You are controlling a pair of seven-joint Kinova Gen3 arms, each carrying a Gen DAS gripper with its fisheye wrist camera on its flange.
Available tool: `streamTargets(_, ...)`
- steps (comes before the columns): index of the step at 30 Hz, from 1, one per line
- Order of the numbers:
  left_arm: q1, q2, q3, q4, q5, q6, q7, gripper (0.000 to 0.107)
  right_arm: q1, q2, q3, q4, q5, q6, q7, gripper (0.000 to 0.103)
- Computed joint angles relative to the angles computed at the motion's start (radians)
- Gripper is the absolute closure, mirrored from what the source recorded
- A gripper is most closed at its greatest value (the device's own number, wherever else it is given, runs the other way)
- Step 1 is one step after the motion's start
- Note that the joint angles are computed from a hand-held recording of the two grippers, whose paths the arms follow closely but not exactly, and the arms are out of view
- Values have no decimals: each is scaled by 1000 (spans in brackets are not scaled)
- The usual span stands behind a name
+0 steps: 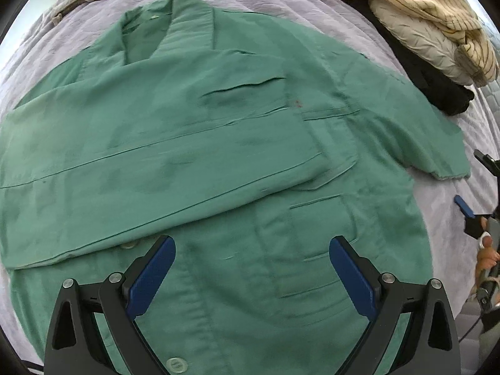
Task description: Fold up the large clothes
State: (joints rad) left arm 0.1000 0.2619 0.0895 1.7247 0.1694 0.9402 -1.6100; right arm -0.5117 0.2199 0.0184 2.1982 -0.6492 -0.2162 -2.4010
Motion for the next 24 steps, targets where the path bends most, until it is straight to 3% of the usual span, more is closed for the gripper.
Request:
streamTargets(7, 46, 27, 16, -27, -14, -37, 38, 8, 324, 83, -312, 67, 213, -266, -285, 2)
streamTargets(9, 44, 22, 18, -23, -10, -39, 30, 8, 386, 111, -359, 84, 274, -347, -366, 2)
streamTargets(11, 54, 38, 23, -37, -11, -32, 32, 8, 391, 145, -354, 94, 313, -428, -447, 4)
streamTargets(12, 61, 46, 24, -45, -18, -28, 37, 8, 377, 155, -332, 99, 340, -452, -488, 10)
streamTargets(13, 64, 50, 23, -48, -21, -26, 38, 8, 381, 163, -324, 99, 375, -461, -529, 25)
streamTargets(14, 72, 58, 23, -56, -27, -26, 46, 8, 402, 176, -334, 92, 416, -467, -565, 34)
streamTargets(15, 76, 60, 23, -58, -31, -27, 49, 8, 429, 192, -352, 84, 457, -477, -590, 60)
streamTargets(16, 80, 63, 22, -61, -34, -31, 55, 8, 439, 198, -352, 75, 497, -471, -616, 97)
streamTargets(19, 83, 56, 17, -54, -44, -47, 64, 8, 393, 195, -286, 56, 558, -453, -650, 100)
streamTargets(22, 69, 28, 8, -31, -56, -79, 57, 8, 430, 192, -337, 46, 589, -503, -595, 100)
streamTargets(24, 67, 20, 0, -27, -66, -107, 73, 8, 448, 169, -359, 7, 643, -464, -554, 100)
